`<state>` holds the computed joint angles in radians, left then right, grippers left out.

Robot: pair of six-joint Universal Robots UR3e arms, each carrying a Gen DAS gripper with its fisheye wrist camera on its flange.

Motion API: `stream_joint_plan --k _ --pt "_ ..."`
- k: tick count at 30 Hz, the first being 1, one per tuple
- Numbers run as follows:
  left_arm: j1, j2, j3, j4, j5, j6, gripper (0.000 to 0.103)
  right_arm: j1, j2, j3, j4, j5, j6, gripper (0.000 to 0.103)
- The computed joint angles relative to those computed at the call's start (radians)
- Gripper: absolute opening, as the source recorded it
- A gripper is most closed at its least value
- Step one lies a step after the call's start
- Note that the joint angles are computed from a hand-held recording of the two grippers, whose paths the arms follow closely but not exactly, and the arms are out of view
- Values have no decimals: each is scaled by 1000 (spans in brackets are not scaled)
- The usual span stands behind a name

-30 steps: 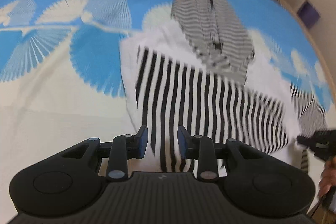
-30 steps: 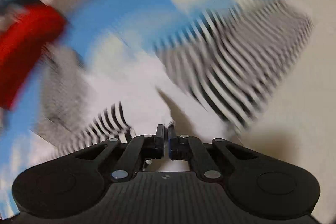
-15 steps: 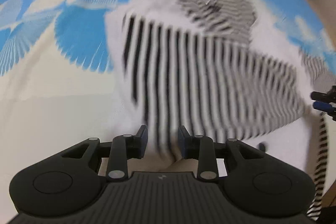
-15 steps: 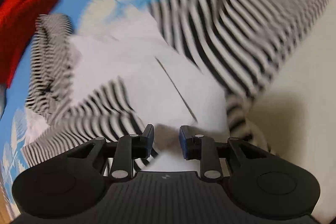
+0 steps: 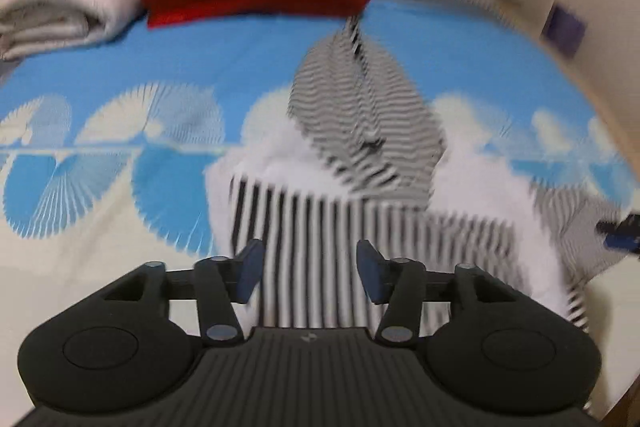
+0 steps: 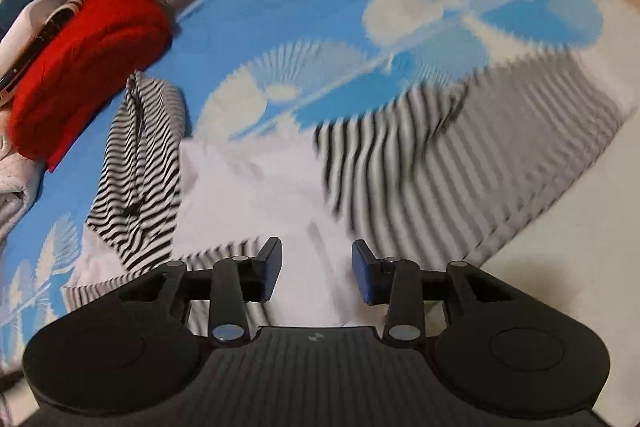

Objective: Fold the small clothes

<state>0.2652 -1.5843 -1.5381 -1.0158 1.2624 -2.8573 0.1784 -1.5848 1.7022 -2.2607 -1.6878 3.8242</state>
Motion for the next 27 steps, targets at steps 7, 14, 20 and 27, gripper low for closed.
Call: stream_joint_plan --k 7,14,20,27 --pt "-85 -50 60 -46 28 -33 58 -311 -246 238 -30 65 -115 45" --pt "-103 -96 50 -12 51 -19 58 -639 -381 475 -90 158 -187 45" --pt "-109 -106 47 -9 67 -17 58 -755 -355 609 -246 198 -166 45" --pt "-118 -113 41 -2 73 -11 58 -787 -290 687 -413 151 -92 42"
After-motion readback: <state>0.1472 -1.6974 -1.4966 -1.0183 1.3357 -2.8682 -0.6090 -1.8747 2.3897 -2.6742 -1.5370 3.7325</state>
